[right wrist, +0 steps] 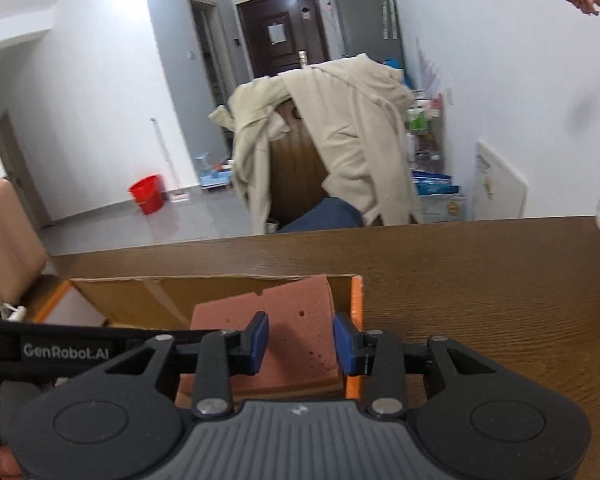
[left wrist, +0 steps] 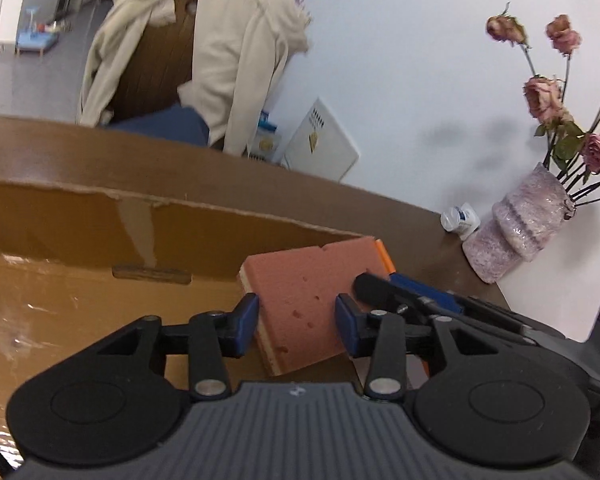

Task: Organize soft objects
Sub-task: 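Carry the sponge block into the cardboard box and open the left gripper, then return the left gripper to the pile and grasp the white-and-yellow plush toy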

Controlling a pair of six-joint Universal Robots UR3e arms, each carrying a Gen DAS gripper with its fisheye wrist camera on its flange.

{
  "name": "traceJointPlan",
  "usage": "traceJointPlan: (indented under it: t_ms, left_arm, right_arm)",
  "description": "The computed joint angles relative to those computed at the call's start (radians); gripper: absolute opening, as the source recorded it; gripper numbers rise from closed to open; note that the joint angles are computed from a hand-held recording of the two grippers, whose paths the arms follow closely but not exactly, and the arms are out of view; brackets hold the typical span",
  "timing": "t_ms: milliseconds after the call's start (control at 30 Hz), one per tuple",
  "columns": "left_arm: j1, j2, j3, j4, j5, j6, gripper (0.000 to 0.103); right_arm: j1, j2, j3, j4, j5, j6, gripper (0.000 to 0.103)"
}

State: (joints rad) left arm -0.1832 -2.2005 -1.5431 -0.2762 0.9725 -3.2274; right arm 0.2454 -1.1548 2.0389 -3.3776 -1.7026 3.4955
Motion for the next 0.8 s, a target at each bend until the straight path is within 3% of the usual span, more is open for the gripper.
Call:
traceJointPlan:
  t_ms: [200,367,433,567,700,800]
  left_arm:
    - [-0.002,0.06,-0.054,0.061,0.019,-0.023,0.056]
    - [0.003,0.253,-0.198,0.071,0.044,0.012,0.063]
    - [0.011,0.363,-0.268,0.066,0.053,0.019,0.067]
    - [0.021,0.646,-0.456,0.065,0.091,0.036,0.077]
    - [0.03,1.031,-0.693,0.014,0.144,0.073,0.084]
    - [-0.015,1.345,-0.845,-0.04,0.255,0.043,0.092]
  right_arm:
    - [0.003,-0.079,0.076,-0.045,-0.025,-0.015,0.04]
    - [0.025,-0.279,0.178,-0.012,-0.06,-0.063,0.044]
    - [0.044,-0.39,0.218,0.024,-0.077,-0.087,0.054]
    - [0.108,-0.621,0.286,0.128,-0.138,-0.114,0.06]
    - [0.246,-0.822,0.337,0.24,-0.252,-0.106,0.068]
    - [0.417,-0.897,0.364,0.296,-0.378,-0.071,0.072]
